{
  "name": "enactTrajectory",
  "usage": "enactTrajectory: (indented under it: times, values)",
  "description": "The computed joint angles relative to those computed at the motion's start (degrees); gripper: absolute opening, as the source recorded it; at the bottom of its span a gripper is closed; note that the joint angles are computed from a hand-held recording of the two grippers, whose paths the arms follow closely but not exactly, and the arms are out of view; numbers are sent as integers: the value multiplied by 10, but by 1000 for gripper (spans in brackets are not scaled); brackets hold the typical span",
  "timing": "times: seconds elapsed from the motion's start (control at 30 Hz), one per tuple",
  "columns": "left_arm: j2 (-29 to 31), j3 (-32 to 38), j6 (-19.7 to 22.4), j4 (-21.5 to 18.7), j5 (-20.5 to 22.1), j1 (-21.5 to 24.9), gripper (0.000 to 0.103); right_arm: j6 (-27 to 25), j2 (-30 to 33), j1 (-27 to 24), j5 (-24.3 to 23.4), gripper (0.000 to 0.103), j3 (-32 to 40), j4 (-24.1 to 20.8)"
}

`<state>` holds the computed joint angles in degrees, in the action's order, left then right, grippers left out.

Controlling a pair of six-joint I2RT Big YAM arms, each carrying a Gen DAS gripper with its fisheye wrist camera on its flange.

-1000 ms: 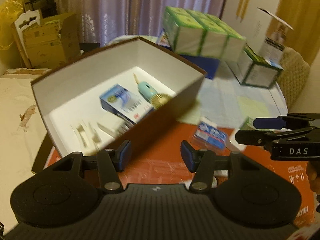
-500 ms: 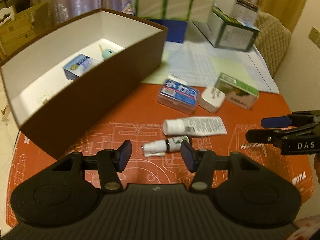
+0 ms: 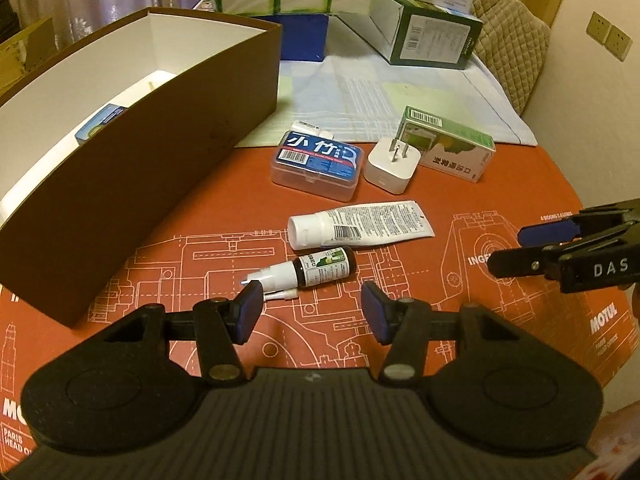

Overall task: Organize rigid objects
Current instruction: 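Move both grippers back over the items on the red mat, then grasp the small brown bottle with white cap with the left gripper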

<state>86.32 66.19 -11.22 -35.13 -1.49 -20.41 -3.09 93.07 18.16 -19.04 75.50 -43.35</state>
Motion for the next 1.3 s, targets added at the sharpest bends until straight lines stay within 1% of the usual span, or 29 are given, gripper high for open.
enactTrajectory:
  times: [0.1,0.2,0.33,0.4,0.6,0.7,0.77,0.83,0.93,1.13,1.3]
  values:
    - [6,1,9,9,3,2,50,6,1,-3,5,62,0,3]
    - [15,4,28,18,4,3,50,11,4,-6,12,62,2,3]
    - [37,17,73,24,4,7,51,14,10,-8,17,62,8,0]
    - [48,23,96,28,3,10,53,16,11,-9,19,62,9,-1]
    - [77,38,148,22,36,18,54,26,12,-14,25,62,6,-5]
    - [86,40,148,15,43,19,54,33,10,-17,29,62,3,-7]
    - [89,42,140,3,55,19,49,37,9,-17,32,62,2,-8]
    - [85,38,133,-1,68,19,48,39,9,-18,33,62,0,-8]
    - [78,30,128,-3,78,14,41,41,8,-18,34,62,-1,-10]
    - [79,32,110,3,71,6,41,41,10,-17,34,62,0,-15]
    - [89,43,113,3,61,1,39,39,9,-18,32,62,-1,-14]
